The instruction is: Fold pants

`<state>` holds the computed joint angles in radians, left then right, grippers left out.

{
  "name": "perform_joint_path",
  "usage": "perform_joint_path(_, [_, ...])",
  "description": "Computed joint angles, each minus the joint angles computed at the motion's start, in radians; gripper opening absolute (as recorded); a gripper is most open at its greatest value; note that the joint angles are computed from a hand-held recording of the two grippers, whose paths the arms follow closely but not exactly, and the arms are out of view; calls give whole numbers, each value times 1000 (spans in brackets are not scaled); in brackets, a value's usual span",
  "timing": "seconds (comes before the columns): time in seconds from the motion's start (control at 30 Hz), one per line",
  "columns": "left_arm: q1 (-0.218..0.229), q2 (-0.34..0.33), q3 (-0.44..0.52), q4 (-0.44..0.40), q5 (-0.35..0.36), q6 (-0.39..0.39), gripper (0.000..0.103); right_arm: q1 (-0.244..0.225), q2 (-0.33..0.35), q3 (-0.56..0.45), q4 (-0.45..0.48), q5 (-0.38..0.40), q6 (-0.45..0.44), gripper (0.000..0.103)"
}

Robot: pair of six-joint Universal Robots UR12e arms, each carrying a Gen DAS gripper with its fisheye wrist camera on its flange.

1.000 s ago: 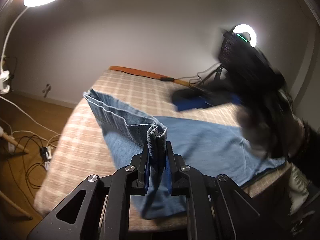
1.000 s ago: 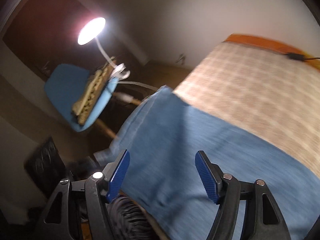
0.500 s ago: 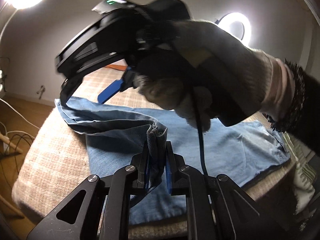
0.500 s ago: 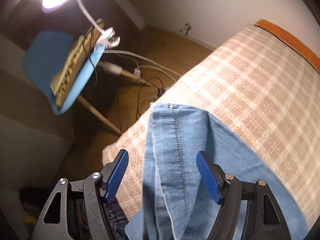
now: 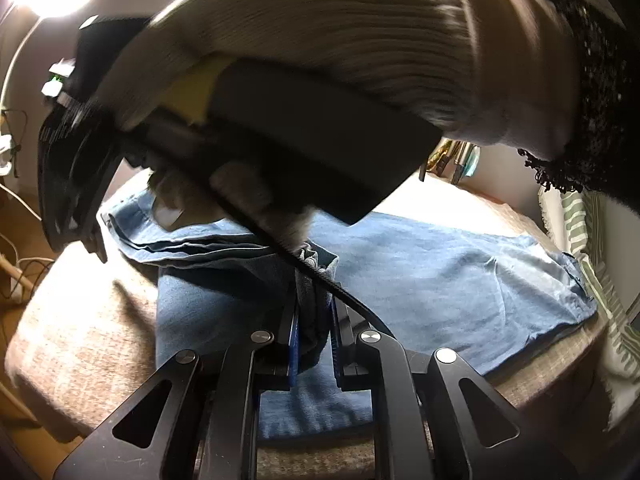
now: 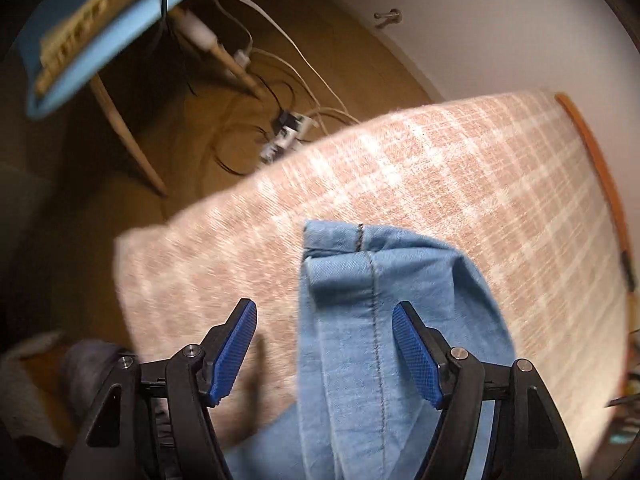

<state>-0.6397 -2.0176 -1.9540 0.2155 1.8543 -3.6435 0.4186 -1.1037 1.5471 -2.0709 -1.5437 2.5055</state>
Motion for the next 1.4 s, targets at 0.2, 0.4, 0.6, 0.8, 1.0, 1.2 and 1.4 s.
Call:
perform_joint_path(0.2, [-1,-3,-1,-2,1,14,11,11,9,25,-83,-35,-5,41])
perform_joint_path(0.4, [-2,12,-15,-2,-11,46,11,-95,-35,34,-33,235,49,14])
perform_joint_path(0.6, [1,14,-10,-15,-61,80,11,-271,-81,84,-48,525,184,8])
perform_joint_path(0.8, [7,9,2,-39,-110,99,11,-378,-77,136,-21,635,291,45])
perform_joint_path(1.0, [15,32,-28,3,-113,53,11,-392,-62,156,2,663,317,67])
perform_joint_path(1.2, [26,58,-52,42,-117,2,11,-395,-52,164,14,746,351,67])
perform_joint_path(1.4, [4,48,-29,3,-94,41,11,-361,-44,163,-88,646,439,21])
